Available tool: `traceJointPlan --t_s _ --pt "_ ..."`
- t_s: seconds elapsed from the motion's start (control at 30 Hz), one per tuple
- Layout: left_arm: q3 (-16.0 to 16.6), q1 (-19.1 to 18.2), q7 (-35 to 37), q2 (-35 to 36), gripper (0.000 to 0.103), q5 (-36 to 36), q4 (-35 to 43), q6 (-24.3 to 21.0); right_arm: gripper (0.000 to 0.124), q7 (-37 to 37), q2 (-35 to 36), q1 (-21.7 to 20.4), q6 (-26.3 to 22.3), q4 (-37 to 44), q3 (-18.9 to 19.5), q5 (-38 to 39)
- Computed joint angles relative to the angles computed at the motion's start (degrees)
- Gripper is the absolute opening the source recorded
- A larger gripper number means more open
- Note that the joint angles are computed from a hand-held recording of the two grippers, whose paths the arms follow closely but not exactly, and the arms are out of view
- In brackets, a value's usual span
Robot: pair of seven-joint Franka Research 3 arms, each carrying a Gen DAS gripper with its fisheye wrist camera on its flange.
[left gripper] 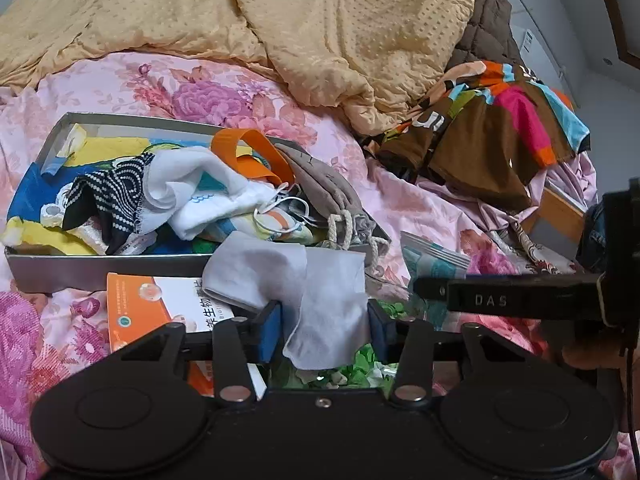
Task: Organize soft objects
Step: 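Grasp the grey cloth with the left tool while the right tool grasps the white-and-teal packet, then carry the grey cloth with the left tool to the tray while the right tool carries the packet there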
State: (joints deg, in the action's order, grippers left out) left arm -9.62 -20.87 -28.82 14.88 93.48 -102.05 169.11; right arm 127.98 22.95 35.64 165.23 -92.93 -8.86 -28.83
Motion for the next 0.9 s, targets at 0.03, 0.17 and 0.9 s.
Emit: traceJointPlan --t_s 0.03,0.17,0.9 --pt "0.02 -0.01 -0.29 -0.09 0.042 0.0 -0.04 -0.17 0.064 -0.15 0.24 -0.28 -0.48 0.17 0.17 0.49" --pt "-0.09 -0.32 -0.12 -0.62 0.032 -0.41 -0.44 -1.82 0.045 -0.19 1.22 -0.35 -2.27 0.98 0.07 0.91" --pt "-3.79 -2.11 2.4 -9.87 0.01 -3.61 -4.84 -12.61 0.018 -3.05 -8.19 -1.99 13.88 -9.66 2.17 5.52"
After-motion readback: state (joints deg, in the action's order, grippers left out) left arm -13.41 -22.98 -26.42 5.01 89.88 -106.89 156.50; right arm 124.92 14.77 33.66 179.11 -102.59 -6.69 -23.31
